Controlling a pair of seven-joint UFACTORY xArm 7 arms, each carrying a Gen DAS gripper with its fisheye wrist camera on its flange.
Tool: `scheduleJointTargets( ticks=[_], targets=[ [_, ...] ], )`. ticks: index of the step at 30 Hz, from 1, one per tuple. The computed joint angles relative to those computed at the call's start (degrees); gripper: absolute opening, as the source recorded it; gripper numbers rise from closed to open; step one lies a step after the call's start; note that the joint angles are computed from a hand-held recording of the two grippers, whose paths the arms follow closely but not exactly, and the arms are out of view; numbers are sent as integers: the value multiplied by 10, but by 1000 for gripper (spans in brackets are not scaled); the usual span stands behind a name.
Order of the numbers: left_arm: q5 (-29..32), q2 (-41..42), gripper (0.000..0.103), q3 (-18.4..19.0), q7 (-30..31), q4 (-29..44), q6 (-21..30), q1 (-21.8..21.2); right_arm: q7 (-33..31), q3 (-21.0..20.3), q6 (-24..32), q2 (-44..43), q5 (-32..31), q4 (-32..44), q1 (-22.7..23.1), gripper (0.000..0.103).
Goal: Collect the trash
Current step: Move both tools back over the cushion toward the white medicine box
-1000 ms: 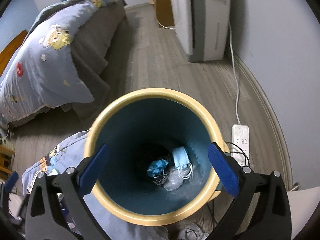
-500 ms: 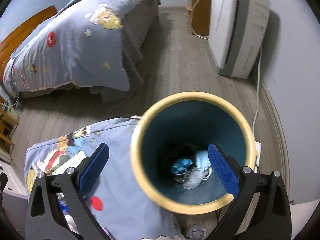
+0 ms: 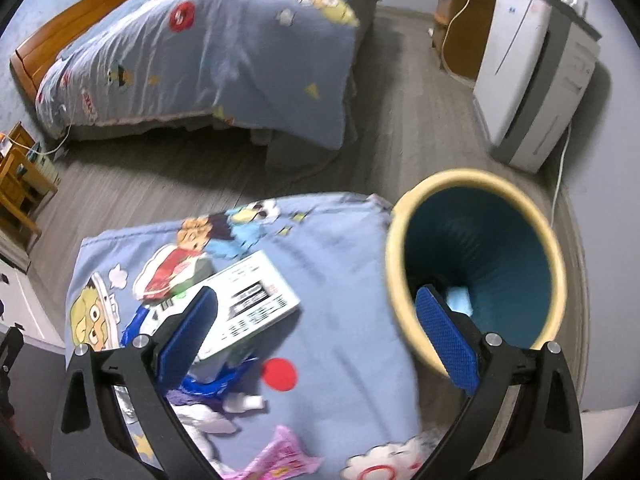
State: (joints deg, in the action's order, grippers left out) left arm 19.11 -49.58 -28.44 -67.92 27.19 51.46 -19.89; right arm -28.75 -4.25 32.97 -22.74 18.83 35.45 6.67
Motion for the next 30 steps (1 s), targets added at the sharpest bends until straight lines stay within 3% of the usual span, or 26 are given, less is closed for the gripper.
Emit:
scheduleJointTargets(
  ticks=[6,13,18,21,30],
  targets=[
    [9,2,98,14,10,-18,-40,11,53,30,3,42,8,5,16,97],
    [20,41,98,33,27,-24,-99,35,113,60,-33,113,-34,25,21,97],
    [27,62,98,38,41,-23,-119,49,135,61,-8,155,-11,51,24,97],
    [24,69,98,46,43,-26,-139,54,153,69,3,171,-29,57,22,97],
    [29,72,98,35,54,-21,-132,60,131,67,58,194,74,79,18,97]
  ],
)
